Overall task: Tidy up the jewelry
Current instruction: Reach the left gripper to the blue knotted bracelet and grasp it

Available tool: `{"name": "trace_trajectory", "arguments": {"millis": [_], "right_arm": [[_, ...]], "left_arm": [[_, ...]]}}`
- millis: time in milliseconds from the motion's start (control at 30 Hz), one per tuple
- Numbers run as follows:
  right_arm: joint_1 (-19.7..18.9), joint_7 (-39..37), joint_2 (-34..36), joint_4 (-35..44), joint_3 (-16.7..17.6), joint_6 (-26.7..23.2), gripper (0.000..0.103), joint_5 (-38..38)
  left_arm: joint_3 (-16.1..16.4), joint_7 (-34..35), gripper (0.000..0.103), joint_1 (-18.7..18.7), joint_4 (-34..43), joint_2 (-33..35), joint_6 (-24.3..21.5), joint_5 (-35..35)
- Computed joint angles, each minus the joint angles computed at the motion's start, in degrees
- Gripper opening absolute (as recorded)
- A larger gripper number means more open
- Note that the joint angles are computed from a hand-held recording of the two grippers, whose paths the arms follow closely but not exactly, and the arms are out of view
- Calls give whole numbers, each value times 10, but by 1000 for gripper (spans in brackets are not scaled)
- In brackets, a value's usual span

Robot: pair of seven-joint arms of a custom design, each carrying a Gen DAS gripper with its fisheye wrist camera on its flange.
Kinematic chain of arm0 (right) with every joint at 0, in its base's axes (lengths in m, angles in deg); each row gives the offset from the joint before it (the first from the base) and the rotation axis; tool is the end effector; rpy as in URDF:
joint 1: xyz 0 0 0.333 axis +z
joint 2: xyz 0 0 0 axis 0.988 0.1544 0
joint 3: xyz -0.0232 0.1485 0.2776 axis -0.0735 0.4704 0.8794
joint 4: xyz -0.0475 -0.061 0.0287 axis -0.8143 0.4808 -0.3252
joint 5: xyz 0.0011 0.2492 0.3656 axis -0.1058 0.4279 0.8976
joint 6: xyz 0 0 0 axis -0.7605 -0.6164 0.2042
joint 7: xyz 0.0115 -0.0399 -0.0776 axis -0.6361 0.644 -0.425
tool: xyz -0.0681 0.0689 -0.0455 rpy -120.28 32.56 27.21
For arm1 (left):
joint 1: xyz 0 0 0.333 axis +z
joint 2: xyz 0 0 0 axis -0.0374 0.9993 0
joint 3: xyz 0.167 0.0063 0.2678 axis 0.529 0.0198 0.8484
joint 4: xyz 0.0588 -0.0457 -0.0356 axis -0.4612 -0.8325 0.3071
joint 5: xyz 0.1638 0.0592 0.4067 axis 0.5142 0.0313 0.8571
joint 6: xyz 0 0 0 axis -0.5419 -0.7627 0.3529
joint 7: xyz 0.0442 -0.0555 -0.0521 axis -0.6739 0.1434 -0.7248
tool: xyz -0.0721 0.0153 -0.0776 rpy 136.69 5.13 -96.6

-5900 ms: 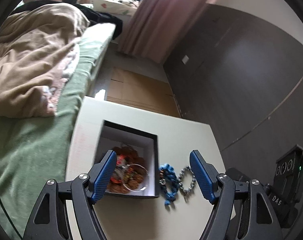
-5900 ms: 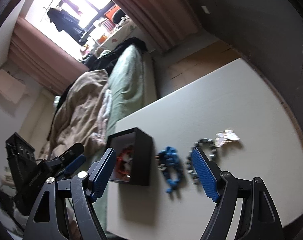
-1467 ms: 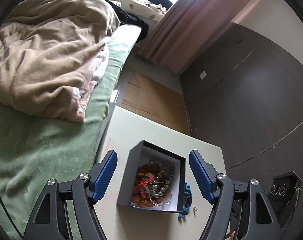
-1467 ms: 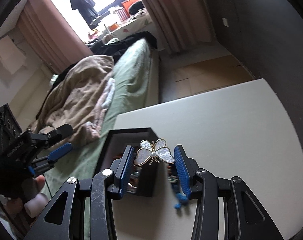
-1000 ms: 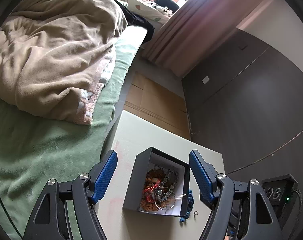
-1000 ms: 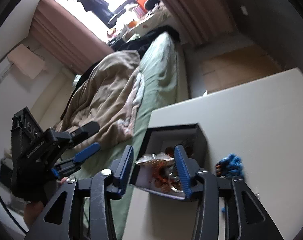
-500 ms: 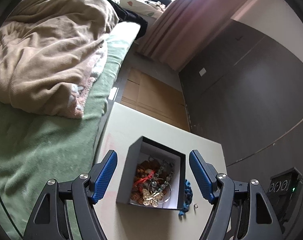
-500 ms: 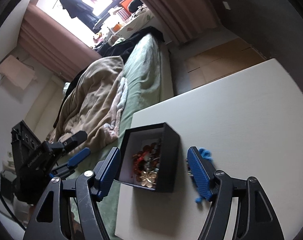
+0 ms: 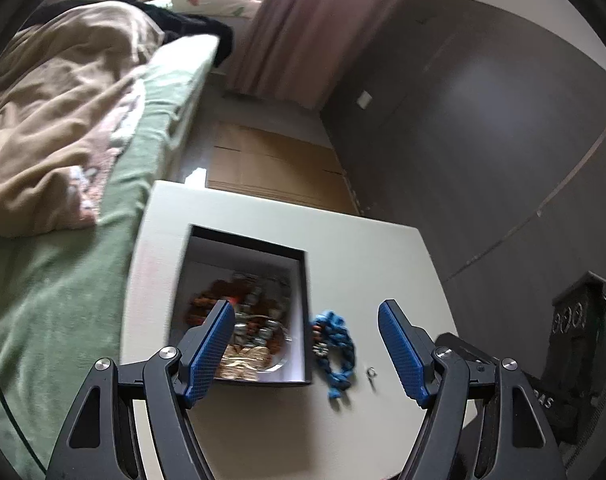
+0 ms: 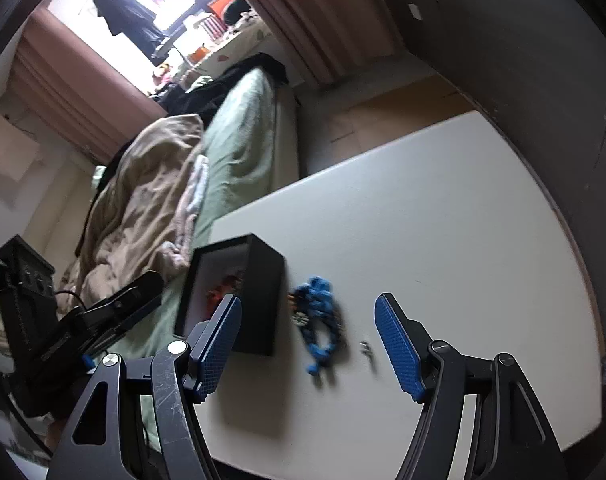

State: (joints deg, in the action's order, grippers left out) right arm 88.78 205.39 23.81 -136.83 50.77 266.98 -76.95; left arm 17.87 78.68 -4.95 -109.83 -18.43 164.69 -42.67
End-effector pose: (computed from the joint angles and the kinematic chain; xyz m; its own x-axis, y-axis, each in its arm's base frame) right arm 0.5374 0.1506 0.3856 -0.3286 -0.8025 -0.4980 -0.6670 0.5705 -0.4792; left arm 0.6542 -0.2153 0.4034 -0.4644 -0.7790 0.4214 -0.8035 0.1704 -0.5705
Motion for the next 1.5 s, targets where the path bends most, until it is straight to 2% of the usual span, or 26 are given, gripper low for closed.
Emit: {"name": "trace_trajectory", "arguments": {"millis": [133, 300, 433, 567, 767, 867, 1100, 1200, 1367, 1400, 1500], "right_arm": [[0, -8, -21, -21, -6, -21, 70, 13], [0, -29, -46, -44, -13, -48, 70, 41], [3, -53, -68, -66, -21, -61, 70, 73], [-9, -61, -91, -87, -16, -67, 70, 83], [-20, -74, -121, -116, -16, -75, 70, 102], [-26, -78, -134, -128, -16, -72, 70, 112], [-33, -87, -150, -143, -18, -66, 70, 134], [-26, -100, -148, -141, -24, -62, 70, 146], [-31, -104, -147, -140, -18, -68, 70, 149], [-31, -105, -146, -139, -19, -70, 70, 150], [-34, -103, -142, -135, -15, -73, 70, 147]], "left_arm": [[-7, 23, 73, -10, -13, -7, 8, 5], [-8, 11, 55, -31, -21, -5, 3, 48], [-13, -1, 48, -42, -28, -3, 3, 73], [-17, -16, 38, -52, -32, 3, 11, 101], [-16, -75, 33, -74, -35, 19, 44, 180], [-14, -119, 25, -80, -31, 33, 50, 231], [-19, -200, 25, -81, -21, 61, 79, 317], [-9, -247, 25, -92, -15, 72, 89, 370], [-2, -301, 25, -97, 2, 93, 84, 434], [-7, -301, 25, -93, -3, 93, 100, 439], [-11, -312, 22, -90, -2, 96, 104, 463]]}}
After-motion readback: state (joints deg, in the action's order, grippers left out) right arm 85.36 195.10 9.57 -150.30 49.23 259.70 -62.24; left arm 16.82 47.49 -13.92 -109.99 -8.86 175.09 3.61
